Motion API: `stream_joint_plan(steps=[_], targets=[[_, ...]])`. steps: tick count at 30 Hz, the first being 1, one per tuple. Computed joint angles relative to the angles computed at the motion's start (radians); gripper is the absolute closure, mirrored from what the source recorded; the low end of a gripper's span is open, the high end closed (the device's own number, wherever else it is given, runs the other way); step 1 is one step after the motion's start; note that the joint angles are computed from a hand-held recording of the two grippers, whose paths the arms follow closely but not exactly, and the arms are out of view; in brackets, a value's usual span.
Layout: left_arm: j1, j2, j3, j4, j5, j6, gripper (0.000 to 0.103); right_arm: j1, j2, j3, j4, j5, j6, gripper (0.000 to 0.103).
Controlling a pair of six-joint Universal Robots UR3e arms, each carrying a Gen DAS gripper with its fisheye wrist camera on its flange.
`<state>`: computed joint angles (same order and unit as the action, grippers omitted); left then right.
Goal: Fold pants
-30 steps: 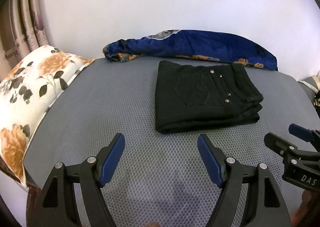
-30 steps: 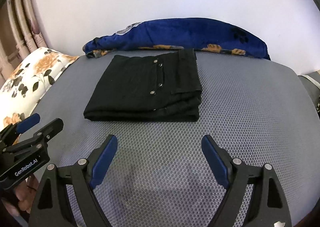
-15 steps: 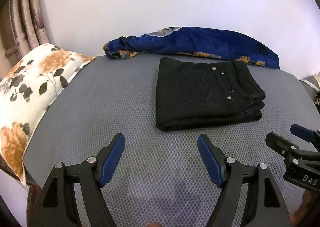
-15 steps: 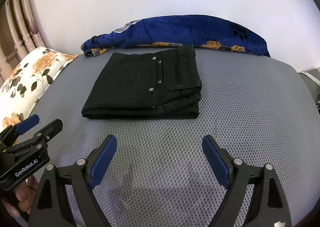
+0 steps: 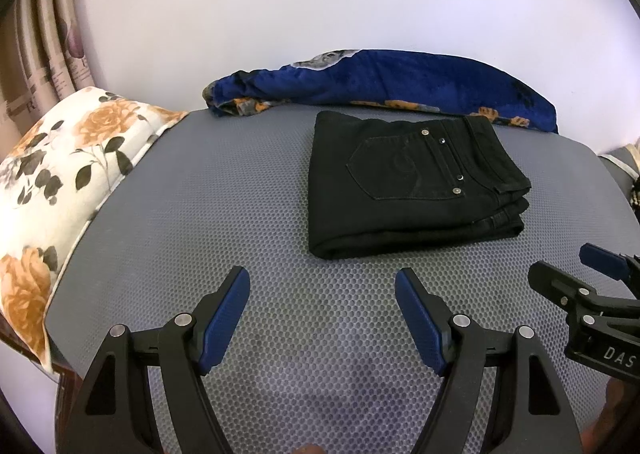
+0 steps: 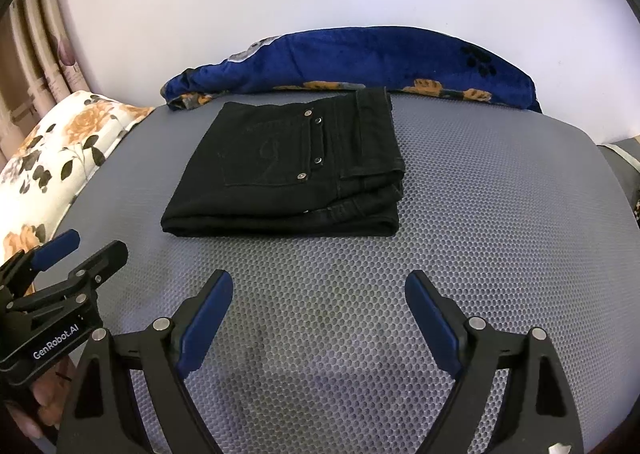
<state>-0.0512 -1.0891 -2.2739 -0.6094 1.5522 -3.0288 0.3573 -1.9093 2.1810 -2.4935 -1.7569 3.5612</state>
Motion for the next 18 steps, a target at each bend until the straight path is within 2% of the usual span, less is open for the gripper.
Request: stream_joint_plan(steps=[18], targets=[[-0.015, -0.008, -0.002, 0.011, 0.011, -0.005, 0.028, -0.009, -0.003, -0.004, 0.005, 0.012, -0.009, 0.017]])
